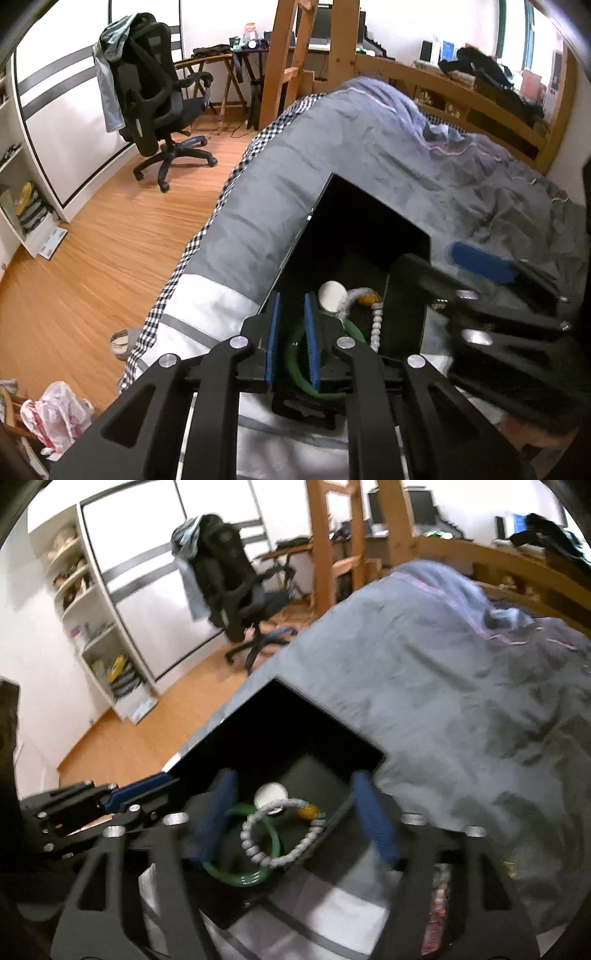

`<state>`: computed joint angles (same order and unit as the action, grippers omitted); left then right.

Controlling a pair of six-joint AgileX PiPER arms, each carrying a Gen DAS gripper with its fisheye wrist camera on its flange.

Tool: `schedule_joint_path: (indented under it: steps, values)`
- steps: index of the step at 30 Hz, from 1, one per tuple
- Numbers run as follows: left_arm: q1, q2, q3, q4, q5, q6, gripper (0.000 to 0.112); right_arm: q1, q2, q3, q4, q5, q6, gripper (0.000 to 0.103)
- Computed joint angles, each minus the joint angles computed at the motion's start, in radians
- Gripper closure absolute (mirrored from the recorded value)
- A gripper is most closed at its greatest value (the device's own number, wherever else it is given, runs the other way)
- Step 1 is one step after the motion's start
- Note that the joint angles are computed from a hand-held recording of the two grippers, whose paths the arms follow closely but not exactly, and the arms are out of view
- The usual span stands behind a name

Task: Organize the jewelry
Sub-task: 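Carry the bangle and bead bracelet into the black box and open both grippers, then move both grippers back over the remaining jewelry pile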

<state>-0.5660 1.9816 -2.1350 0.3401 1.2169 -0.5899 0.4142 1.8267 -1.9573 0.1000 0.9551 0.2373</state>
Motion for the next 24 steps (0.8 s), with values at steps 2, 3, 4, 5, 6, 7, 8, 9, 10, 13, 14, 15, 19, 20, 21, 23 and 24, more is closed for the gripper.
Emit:
schedule_joint_path:
  steps: [2,3,4,5,6,7,8,9,10,13,14,15,19,20,21,23,24]
  values:
    - [-0.003,-0.001,0.004,-0.022,-0.020,0.014,0.072,-0.008,-0.042,0.026,-0.063,-0.006,0.052,0.011]
    - [-0.012,0.000,0.003,-0.016,-0.022,0.019,0.061,-0.015,-0.052,0.023,-0.083,0.011,0.061,0.011]
    - [-0.038,0.000,0.005,0.021,-0.028,0.020,0.054,-0.022,-0.058,0.017,-0.092,0.029,0.059,0.010]
    - [-0.065,0.003,0.003,0.077,-0.025,0.007,0.032,-0.029,-0.071,0.010,-0.119,0.059,0.060,0.010]
    - [-0.103,-0.001,0.018,0.172,-0.028,-0.028,0.018,-0.036,-0.075,0.002,-0.138,0.078,0.058,0.008]
    - [-0.124,-0.014,0.046,0.229,-0.048,-0.053,0.017,-0.039,-0.097,0.009,-0.175,0.097,0.062,0.005]
    - [-0.137,-0.025,0.063,0.248,-0.068,-0.057,0.017,-0.045,-0.117,0.020,-0.194,0.109,0.062,0.004]
    - [-0.139,-0.035,0.074,0.233,-0.089,-0.046,0.017,-0.051,-0.138,0.038,-0.210,0.113,0.062,0.004]
    - [-0.139,-0.042,0.082,0.208,-0.110,-0.040,0.017,-0.063,-0.170,0.070,-0.222,0.114,0.059,0.004]
    - [-0.156,-0.045,0.092,0.193,-0.137,-0.040,0.017,-0.087,-0.264,0.152,-0.256,0.143,0.066,0.004]
    - [-0.165,-0.040,0.088,0.194,-0.136,-0.038,0.017,-0.094,-0.290,0.183,-0.260,0.143,0.065,0.004]
    - [-0.172,-0.039,0.092,0.193,-0.144,-0.038,0.017,-0.103,-0.325,0.221,-0.265,0.145,0.062,0.004]
    - [-0.217,-0.041,0.112,0.172,-0.185,-0.023,0.017,-0.146,-0.446,0.354,-0.273,0.151,0.039,0.004]
    - [-0.228,-0.042,0.122,0.165,-0.198,-0.017,0.017,-0.158,-0.467,0.378,-0.271,0.150,0.034,0.004]
    - [-0.239,-0.039,0.125,0.145,-0.210,-0.001,0.017,-0.172,-0.492,0.406,-0.269,0.149,0.030,0.004]
    - [-0.258,-0.038,0.138,0.112,-0.232,0.015,0.017,-0.203,-0.529,0.451,-0.258,0.145,0.019,0.004]
    - [-0.261,-0.033,0.139,0.092,-0.242,0.029,0.017,-0.220,-0.545,0.471,-0.248,0.140,0.008,0.004]
